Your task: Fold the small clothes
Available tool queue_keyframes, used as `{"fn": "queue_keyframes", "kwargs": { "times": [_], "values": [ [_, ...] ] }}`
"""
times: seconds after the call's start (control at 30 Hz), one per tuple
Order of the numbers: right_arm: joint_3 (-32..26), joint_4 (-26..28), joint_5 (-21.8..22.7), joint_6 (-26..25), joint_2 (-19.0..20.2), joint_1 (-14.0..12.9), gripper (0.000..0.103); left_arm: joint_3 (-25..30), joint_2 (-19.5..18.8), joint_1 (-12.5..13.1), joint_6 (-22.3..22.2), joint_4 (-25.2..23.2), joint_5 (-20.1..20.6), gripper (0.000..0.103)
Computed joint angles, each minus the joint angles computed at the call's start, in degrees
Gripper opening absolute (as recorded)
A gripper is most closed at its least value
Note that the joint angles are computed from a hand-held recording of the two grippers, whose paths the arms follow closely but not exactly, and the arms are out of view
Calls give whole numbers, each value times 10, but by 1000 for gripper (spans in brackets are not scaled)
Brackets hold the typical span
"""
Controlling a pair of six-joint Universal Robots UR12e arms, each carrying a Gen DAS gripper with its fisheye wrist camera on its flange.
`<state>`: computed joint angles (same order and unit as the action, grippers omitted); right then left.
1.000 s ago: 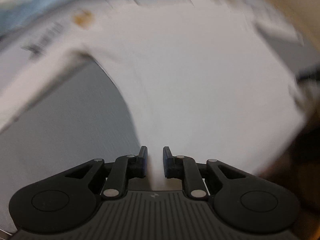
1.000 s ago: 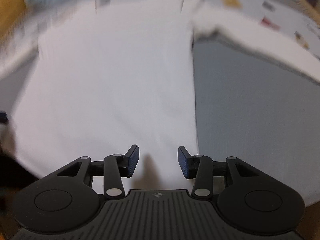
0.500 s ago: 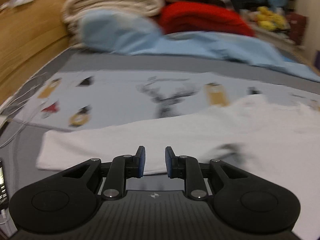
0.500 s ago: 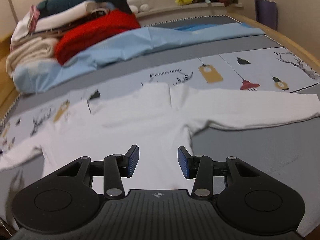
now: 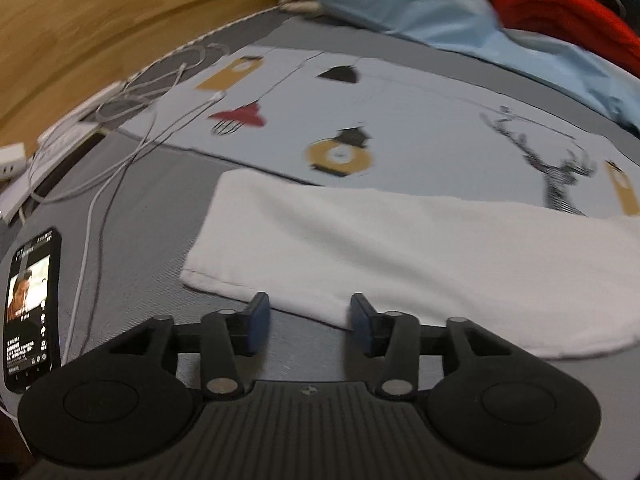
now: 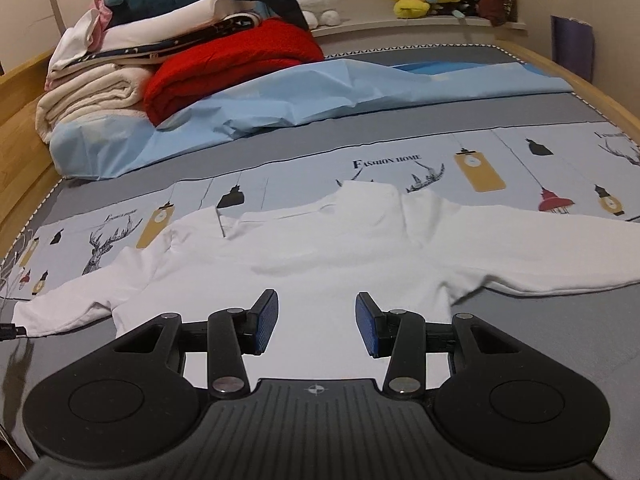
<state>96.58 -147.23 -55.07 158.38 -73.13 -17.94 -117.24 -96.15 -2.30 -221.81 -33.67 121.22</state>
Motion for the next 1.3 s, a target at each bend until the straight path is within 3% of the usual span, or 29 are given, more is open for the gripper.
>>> {"fn": "queue_keyframes", "kwargs": {
  "times": [0.17,0.3,0.33,0.37,0.43,0.53,0.6,0.63,0.83,1.03,1.17,1.23,1.3],
  "values": [
    [-3,2,-14,0,4,12,45,-6,-2,17,-33,7,-16,62],
    [-3,2,-23,-4,5,20,45,-6,-7,18,-33,20,-9,57],
    [-3,4,-24,-6,5,21,45,-7,-9,18,-26,30,-11,36],
    [-2,4,-26,-7,5,22,45,-8,-10,20,-15,46,-17,9],
    [-1,1,-27,-10,4,24,45,1,-17,16,1,45,-9,7],
    [-1,0,-27,-10,3,24,44,19,-30,0,26,50,24,6],
    [-5,11,-11,-12,2,22,25,36,-37,-10,33,57,44,6],
    [-8,13,-6,-13,2,21,23,44,-39,-14,35,65,50,6],
    [-41,-17,30,17,10,25,22,135,-67,-62,56,89,75,6],
    [-96,-42,82,37,46,38,23,241,-121,-125,126,138,44,6],
    [-84,-78,96,60,63,38,22,294,-166,-159,165,164,10,6],
    [-86,-34,54,63,64,45,22,315,-188,-170,184,156,-8,6],
    [-94,-26,58,117,74,43,23,344,-209,-175,174,107,-37,6]
  ]
}}
